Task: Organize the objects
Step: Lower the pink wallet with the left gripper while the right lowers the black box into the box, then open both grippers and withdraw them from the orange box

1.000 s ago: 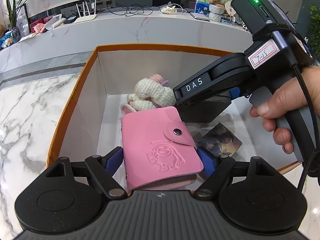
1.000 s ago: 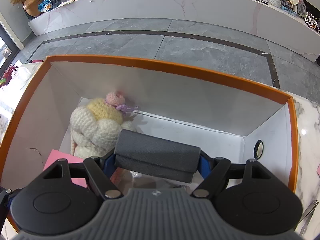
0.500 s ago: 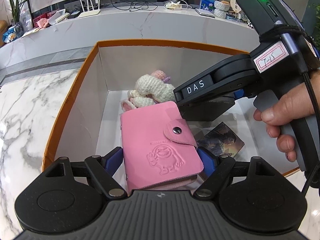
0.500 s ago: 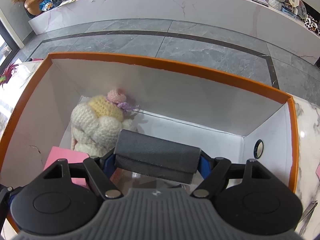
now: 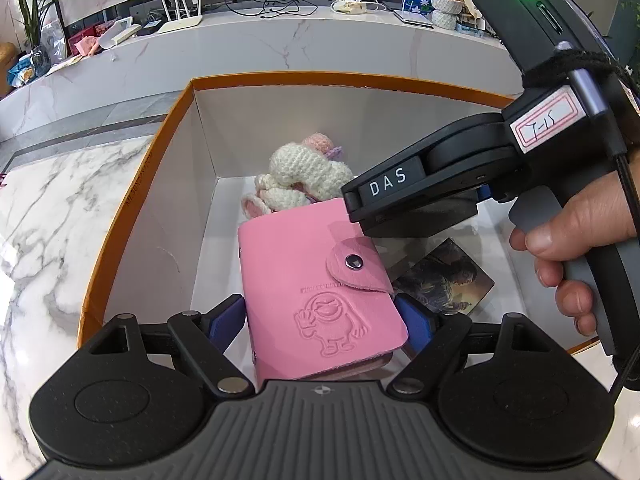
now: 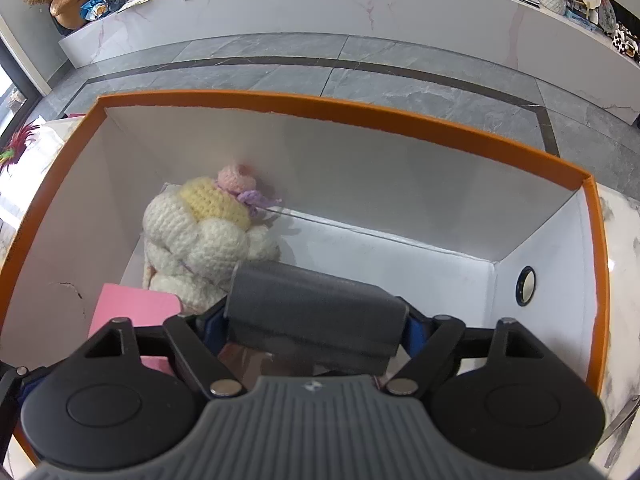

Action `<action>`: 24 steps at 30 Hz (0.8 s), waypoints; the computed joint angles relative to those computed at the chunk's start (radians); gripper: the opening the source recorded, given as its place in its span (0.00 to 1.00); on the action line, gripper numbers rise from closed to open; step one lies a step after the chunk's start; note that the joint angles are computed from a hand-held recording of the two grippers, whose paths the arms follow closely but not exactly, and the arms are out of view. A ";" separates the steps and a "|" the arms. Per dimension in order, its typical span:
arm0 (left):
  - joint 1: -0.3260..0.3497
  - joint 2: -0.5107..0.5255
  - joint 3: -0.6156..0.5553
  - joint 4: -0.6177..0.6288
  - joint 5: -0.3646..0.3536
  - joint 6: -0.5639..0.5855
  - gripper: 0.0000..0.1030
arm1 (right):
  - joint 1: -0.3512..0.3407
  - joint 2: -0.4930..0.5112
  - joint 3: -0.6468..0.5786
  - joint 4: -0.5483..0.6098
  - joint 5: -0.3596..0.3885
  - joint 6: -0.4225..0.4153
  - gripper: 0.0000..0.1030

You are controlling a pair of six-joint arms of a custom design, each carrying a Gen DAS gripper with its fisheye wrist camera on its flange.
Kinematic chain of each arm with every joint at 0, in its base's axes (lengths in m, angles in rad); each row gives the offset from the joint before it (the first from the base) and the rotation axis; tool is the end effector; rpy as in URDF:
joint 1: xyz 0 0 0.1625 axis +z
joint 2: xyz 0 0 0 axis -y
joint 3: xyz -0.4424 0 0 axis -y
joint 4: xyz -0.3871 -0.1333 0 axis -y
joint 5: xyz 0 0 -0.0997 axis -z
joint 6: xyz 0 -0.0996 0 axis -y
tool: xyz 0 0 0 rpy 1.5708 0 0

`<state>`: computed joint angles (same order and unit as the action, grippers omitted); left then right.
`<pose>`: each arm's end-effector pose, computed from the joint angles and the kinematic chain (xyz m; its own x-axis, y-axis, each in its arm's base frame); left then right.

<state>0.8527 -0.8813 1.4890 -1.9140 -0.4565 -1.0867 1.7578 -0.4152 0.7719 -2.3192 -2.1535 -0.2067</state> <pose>-0.2823 -0.6616 0.2144 -0.6447 -0.4261 -0.6346 0.1384 0.7514 -0.6452 0.2429 -0.8613 0.1670 -0.8059 -0.1363 0.5761 -0.3446 0.8993 -0.2693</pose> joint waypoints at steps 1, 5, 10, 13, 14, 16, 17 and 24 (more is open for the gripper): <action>0.000 -0.001 0.001 -0.005 -0.001 0.002 0.92 | 0.000 -0.001 0.001 -0.003 0.000 -0.002 0.83; -0.002 -0.007 0.009 -0.030 -0.007 0.012 0.92 | 0.005 -0.002 0.009 -0.013 -0.008 -0.013 0.88; -0.007 -0.016 0.019 -0.046 -0.011 0.022 0.92 | 0.010 -0.014 0.029 -0.026 -0.017 -0.024 0.90; -0.012 -0.023 0.029 -0.065 -0.005 0.032 0.92 | 0.013 -0.025 0.045 -0.033 -0.019 -0.026 0.90; -0.015 -0.027 0.034 -0.076 -0.001 0.038 0.92 | 0.015 -0.031 0.053 -0.039 -0.020 -0.026 0.90; -0.022 -0.035 0.043 -0.097 0.009 0.049 0.92 | 0.017 -0.042 0.070 -0.053 -0.021 -0.028 0.90; -0.025 -0.039 0.047 -0.108 0.015 0.054 0.92 | 0.019 -0.050 0.082 -0.062 -0.020 -0.028 0.90; -0.045 -0.067 0.077 -0.142 0.033 0.062 0.92 | 0.029 -0.117 0.183 -0.139 -0.002 -0.029 0.91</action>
